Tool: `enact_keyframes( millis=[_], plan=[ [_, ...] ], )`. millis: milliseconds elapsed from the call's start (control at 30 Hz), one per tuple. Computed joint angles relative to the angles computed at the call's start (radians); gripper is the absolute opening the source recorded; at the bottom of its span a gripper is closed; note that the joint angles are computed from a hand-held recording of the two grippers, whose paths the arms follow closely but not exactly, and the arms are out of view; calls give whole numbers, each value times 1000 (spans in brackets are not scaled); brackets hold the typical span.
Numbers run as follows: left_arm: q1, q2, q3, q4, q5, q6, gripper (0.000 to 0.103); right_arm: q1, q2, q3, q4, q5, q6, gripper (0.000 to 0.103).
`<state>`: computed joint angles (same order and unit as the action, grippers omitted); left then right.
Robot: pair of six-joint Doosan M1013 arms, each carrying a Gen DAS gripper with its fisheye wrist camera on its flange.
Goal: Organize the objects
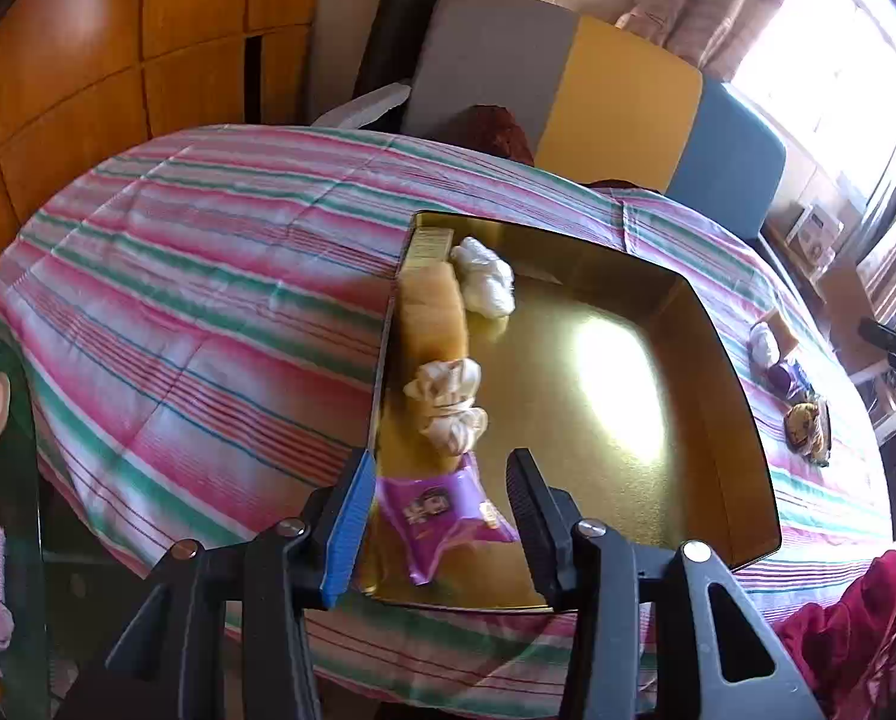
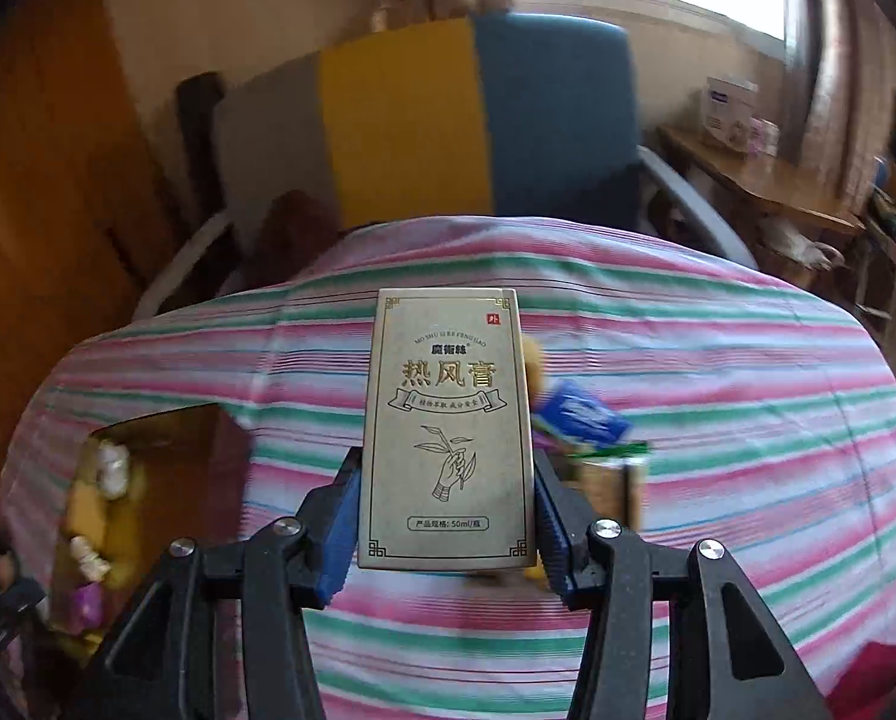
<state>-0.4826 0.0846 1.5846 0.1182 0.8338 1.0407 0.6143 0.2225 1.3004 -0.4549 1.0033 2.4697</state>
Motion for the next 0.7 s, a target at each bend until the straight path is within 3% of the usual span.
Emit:
enact_keyframes(
  millis=[100, 200, 300, 467, 600, 700],
  plan=[
    [17, -11, 15, -4, -1, -13, 46, 45, 83, -106, 158, -36, -193, 51],
    [34, -17, 27, -13, -2, -27, 46, 79, 190, -224, 303, -6, -346, 51],
    [45, -24, 40, -9, -8, -45, 46, 102, 313, -360, 395, 90, -420, 51],
    [63, -27, 53, -34, -9, -42, 46, 119, 474, -556, 439, 241, -389, 52],
    [74, -26, 60, -58, -11, -31, 46, 128, 528, -644, 449, 262, -348, 57],
    [75, -25, 63, -59, -12, -29, 46, 121, 504, -598, 494, 205, -352, 62]
  ],
)
